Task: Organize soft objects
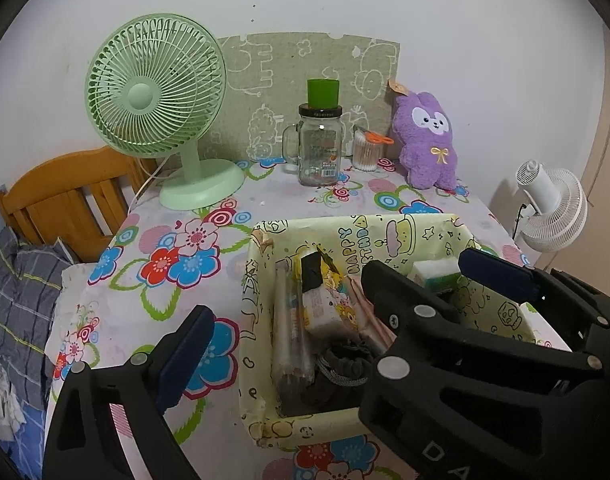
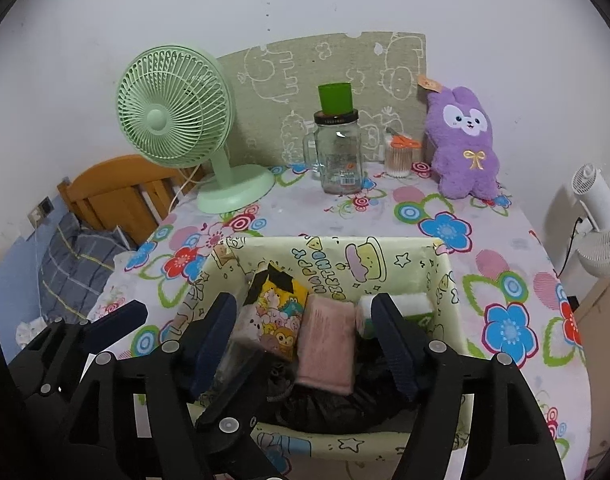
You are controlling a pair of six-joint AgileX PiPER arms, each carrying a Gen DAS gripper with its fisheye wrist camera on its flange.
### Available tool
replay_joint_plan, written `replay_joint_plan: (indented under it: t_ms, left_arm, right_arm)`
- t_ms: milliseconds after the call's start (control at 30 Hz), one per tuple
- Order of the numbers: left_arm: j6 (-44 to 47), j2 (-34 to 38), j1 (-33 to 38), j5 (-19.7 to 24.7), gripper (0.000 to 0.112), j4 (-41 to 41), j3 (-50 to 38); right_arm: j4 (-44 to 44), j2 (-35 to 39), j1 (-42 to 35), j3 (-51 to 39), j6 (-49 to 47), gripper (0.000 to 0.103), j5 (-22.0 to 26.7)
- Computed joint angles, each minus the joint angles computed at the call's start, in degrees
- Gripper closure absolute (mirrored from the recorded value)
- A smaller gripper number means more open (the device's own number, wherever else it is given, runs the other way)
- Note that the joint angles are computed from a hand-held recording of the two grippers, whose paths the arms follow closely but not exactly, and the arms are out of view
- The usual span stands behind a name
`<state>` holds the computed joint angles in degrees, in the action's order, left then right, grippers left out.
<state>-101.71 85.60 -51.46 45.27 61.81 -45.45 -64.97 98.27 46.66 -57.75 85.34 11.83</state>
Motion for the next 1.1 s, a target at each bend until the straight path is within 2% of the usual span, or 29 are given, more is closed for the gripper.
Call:
replay_joint_plan:
  t_ms: [400,533,833,1100]
  left_arm:
    - [-1.7,-1.1,-5.3,4.2,0.014,-0.1,-0.6]
    - [-2.8,-1.6,-7.8,6.4,0.012,-0.1,-0.9]
    - [-4.1,-1.1,-13.5,11.5,0.01,-0.9,-2.7]
    - [-6.1,-0.4,-18.4,15.2,0.01,-1.1,-3.8]
  right_arm:
    - [-3.2,-4.7,1.5,4.1,4.7,0.026,3.1]
    - [-4.5,-7.2,1.9,6.1,6.4,0.018,3.6]
    - [-6.9,-12.7,4.2,10.6,10.0,0.016,7.2]
    - [-8.3,-17.5,6.6,14.8,12.1,0.01,10.6]
